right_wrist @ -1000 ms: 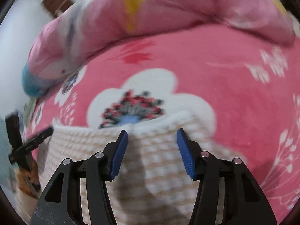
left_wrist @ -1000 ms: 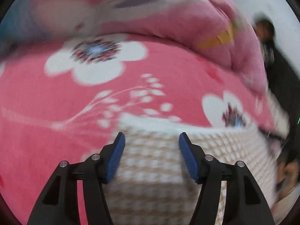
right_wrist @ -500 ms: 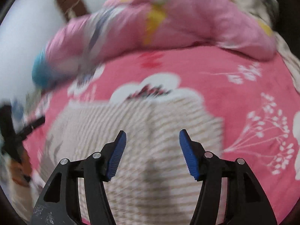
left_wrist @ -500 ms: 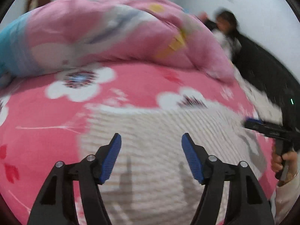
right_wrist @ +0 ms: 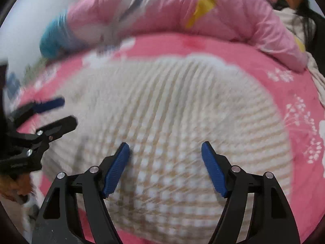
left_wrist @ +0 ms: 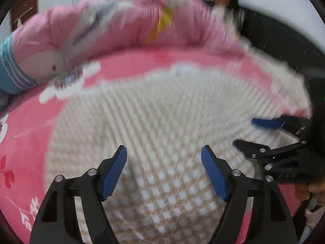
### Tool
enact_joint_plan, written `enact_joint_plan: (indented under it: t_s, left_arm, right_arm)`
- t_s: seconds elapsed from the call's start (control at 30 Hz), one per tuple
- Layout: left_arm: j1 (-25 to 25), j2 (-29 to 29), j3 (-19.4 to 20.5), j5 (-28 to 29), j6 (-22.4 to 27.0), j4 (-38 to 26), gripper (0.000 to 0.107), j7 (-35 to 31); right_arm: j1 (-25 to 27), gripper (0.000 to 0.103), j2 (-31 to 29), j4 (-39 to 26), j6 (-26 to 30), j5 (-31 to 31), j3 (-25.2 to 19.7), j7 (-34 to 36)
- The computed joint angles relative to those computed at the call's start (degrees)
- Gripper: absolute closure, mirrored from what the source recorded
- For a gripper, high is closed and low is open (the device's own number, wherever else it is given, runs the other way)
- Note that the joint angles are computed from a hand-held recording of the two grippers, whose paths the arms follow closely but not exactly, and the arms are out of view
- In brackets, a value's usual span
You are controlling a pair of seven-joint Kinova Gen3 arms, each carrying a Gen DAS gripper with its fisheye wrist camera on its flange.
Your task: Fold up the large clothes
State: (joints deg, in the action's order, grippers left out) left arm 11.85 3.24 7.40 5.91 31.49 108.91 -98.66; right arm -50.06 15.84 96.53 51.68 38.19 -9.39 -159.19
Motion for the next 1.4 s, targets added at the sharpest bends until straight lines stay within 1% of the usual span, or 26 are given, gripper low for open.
enact_joint_plan:
  t_s: [0.03,0.1,0.13,0.2,0.23,0.3,0.33,0.4,0.47,0.53,0.57,0.63,0.7,0.77,0.8,0.87,0.93,1.0,1.03,1.1,1.17,1.2,1.23,1.27,1.3,1.4]
  left_arm:
    - [2.7,1.4,-2.4,1.1,-1.5,0.5,0.031,-1.0]
    - [7.6,1.0,-7.7,2.2,-3.0,1.5,0.031,-0.7]
    - [9.9,-0.6,-10.4,2.1,-2.6,2.2,0.031,0.8]
    - [13.0,-5.1,-12.8,-0.8,-3.5,4.8,0.031,4.2]
    - [13.4,-7.4,-12.5,-2.7,-4.5,6.5,0.03,4.9]
    - [11.5,-8.9,-9.0,-7.4,-6.3,9.3,0.028,8.8]
    - [9.6,-8.1,-6.3,-9.7,-7.0,10.7,0.027,10.8]
    - [5.6,-6.1,-1.0,-14.4,-9.6,12.7,0.027,13.1]
    - [2.6,-7.9,3.8,-19.1,-10.2,13.9,0.027,16.9]
    - [2.6,-10.5,4.9,-21.2,-8.9,14.4,0.027,21.5]
    - [2.9,-12.7,3.9,-21.0,-8.6,14.9,0.027,23.2]
    - [5.9,-14.7,-0.7,-21.3,-9.5,16.6,0.025,24.3]
    - [8.8,-12.5,-5.9,-19.7,-9.2,17.6,0.023,24.2]
    - [12.7,-11.0,-11.2,-16.3,-10.4,18.3,0.022,20.7]
    - [15.1,-11.5,-13.7,-14.9,-9.8,17.8,0.022,18.7]
    - [19.4,-14.1,-18.4,-12.3,-9.2,17.7,0.022,15.5]
    - [22.1,-18.7,-23.7,-10.4,-11.7,20.0,0.022,11.6]
    - [24.7,-20.9,-28.7,-6.7,-12.8,21.4,0.019,7.8]
    - [25.5,-20.3,-31.4,-4.7,-13.3,22.0,0.016,6.3]
    - [28.7,-16.1,-36.7,-0.1,-13.0,21.3,0.016,5.8]
    - [31.0,-13.1,-41.8,4.4,-11.3,20.6,0.014,5.4]
    - [31.6,-13.2,-43.1,5.8,-9.8,20.0,0.014,5.5]
    - [31.4,-14.4,-43.5,6.2,-9.1,19.7,0.014,6.4]
    - [30.6,-16.1,-42.7,5.7,-8.5,20.0,0.014,7.8]
    - [29.2,-17.7,-40.9,4.3,-8.1,20.1,0.014,9.6]
    - [22.9,-23.7,-33.0,-2.6,-7.9,22.2,0.014,14.0]
  right_arm:
    - [-0.3,0.026,0.8,0.5,-1.1,0.3,0.8,-0.1]
    - [0.3,0.026,-0.3,0.9,-0.9,-0.6,0.3,-1.3]
    - [0.4,0.026,-1.6,0.9,0.5,-0.4,-0.8,-2.0]
    - [-2.0,0.026,-4.9,3.4,1.5,2.7,-0.9,-4.4]
    - [-2.7,0.026,-5.8,4.6,1.9,4.5,-1.7,-5.9]
    - [-2.9,0.025,-5.3,6.9,2.3,6.6,-4.0,-8.7]
    - [-3.5,0.023,-4.0,7.9,2.2,8.1,-4.0,-10.7]
    - [-5.3,0.021,-2.4,9.0,0.8,10.3,-2.2,-13.4]
    - [-3.4,0.021,-3.7,8.9,1.0,8.7,-3.7,-12.7]
    - [-1.3,0.021,-7.2,10.1,1.7,7.8,-5.7,-13.3]
    - [-1.7,0.021,-8.9,11.5,3.0,8.8,-6.4,-14.8]
    - [-3.1,0.021,-11.4,15.5,3.8,10.3,-5.9,-18.4]
    - [-0.2,0.021,-10.9,18.6,0.9,8.2,-6.6,-19.4]
    - [2.6,0.02,-11.4,21.0,-2.5,7.8,-7.6,-20.0]
    - [2.4,0.021,-12.0,21.0,-2.8,7.7,-7.1,-19.0]
    - [4.3,0.021,-14.2,20.6,-1.5,6.0,-8.9,-17.6]
    - [7.3,0.021,-18.8,22.6,-0.1,5.9,-12.5,-19.9]
    - [7.8,0.021,-23.3,26.7,-1.5,5.9,-11.9,-23.7]
    - [7.4,0.021,-24.1,28.2,-3.6,5.0,-10.1,-24.2]
    - [8.3,0.021,-23.4,30.6,-7.3,4.9,-7.9,-25.5]
    - [10.6,0.021,-22.7,30.1,-7.3,4.1,-9.9,-24.1]
    - [11.8,0.021,-21.5,28.3,-5.9,4.2,-11.3,-23.0]
    - [12.0,0.021,-21.5,26.9,-4.6,3.3,-11.6,-21.7]
    - [12.6,0.021,-22.5,26.4,-3.6,1.9,-12.2,-21.1]
    - [12.5,0.019,-23.2,26.4,-3.6,1.2,-12.4,-21.5]
    - [13.6,0.017,-27.3,27.8,-4.6,-1.3,-14.7,-22.4]
